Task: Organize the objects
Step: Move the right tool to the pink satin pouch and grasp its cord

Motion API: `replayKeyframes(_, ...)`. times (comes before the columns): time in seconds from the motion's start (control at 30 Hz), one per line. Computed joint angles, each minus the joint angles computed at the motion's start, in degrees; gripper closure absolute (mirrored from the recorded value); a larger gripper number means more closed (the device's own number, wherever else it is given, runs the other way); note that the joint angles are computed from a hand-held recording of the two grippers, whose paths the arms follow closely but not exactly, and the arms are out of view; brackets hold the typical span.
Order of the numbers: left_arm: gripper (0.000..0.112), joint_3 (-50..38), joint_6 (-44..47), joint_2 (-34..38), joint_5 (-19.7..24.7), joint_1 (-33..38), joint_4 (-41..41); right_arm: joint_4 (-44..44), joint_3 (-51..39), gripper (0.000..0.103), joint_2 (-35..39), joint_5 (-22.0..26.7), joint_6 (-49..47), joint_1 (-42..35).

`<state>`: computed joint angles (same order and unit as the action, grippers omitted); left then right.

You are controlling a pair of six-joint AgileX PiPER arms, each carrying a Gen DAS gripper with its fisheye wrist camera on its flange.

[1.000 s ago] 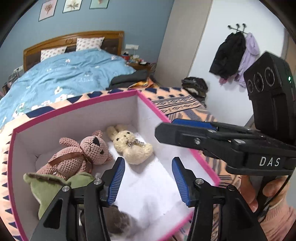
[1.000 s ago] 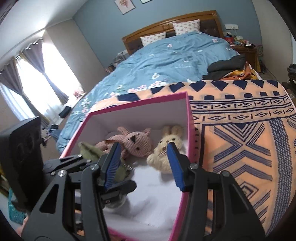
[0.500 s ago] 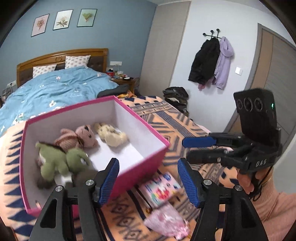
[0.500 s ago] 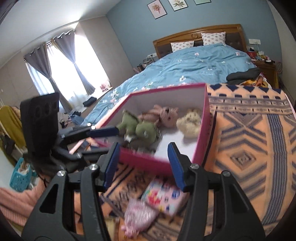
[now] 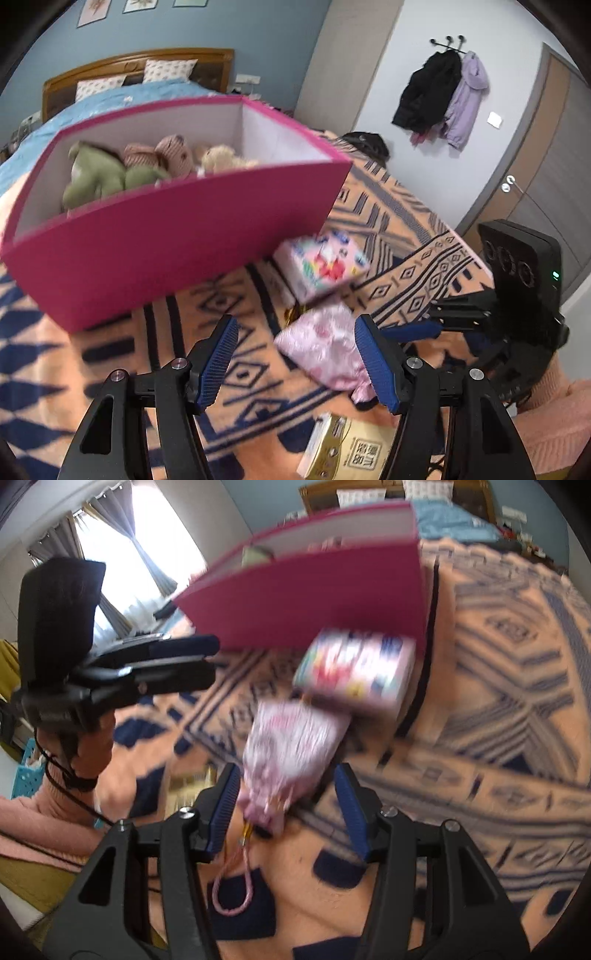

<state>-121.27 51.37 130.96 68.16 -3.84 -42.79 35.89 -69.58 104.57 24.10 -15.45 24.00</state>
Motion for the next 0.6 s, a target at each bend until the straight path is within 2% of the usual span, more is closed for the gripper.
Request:
replayKeyframes(0.17, 0.045, 5.72, 1.33, -1.5, -1.21, 1.14, -1.6, -4.03, 0.83, 0.048, 0.55, -0.84, 3.53, 2.77)
replayKeyframes(0.27, 0.045, 7.42, 1.37, -2.07, -2.08, 1.49, -1.56, -14.54, 0.68, 0.048, 0.79, -2.06, 12.43, 5.59)
replayKeyframes(0.33, 0.045, 8.5, 1.77, -2.63, -2.64, 1.61, -1.46, -16.45, 0.42, 0.06, 0.83, -1.84, 13.72, 6.34)
replayKeyframes(0.37, 0.045, 8.8, 1.95, -2.9, -2.85, 1.61, -1.38, -13.97, 0.24, 0.079, 1.0, -1.21, 11.68, 5.92)
replayKeyframes(0.4, 0.045, 9.66, 2.53, -3.4, -3.41, 1.57, -1.43, -11.7, 0.26, 0.083, 1.1, -0.77, 9.75, 5.43)
replayKeyframes(0.47, 0.045, 11.19, 3.99, -4.39, -4.27, 1.5, -1.63, -9.66, 0.93, 0.083, 0.5, -1.02, 7.98, 4.94)
replayKeyframes(0.6, 0.045, 13.82, 8.42, -6.26, -5.27, 1.46, -2.99, 6.33, 3.6, 0.083, -2.65, -1.29, -6.47, 2.01)
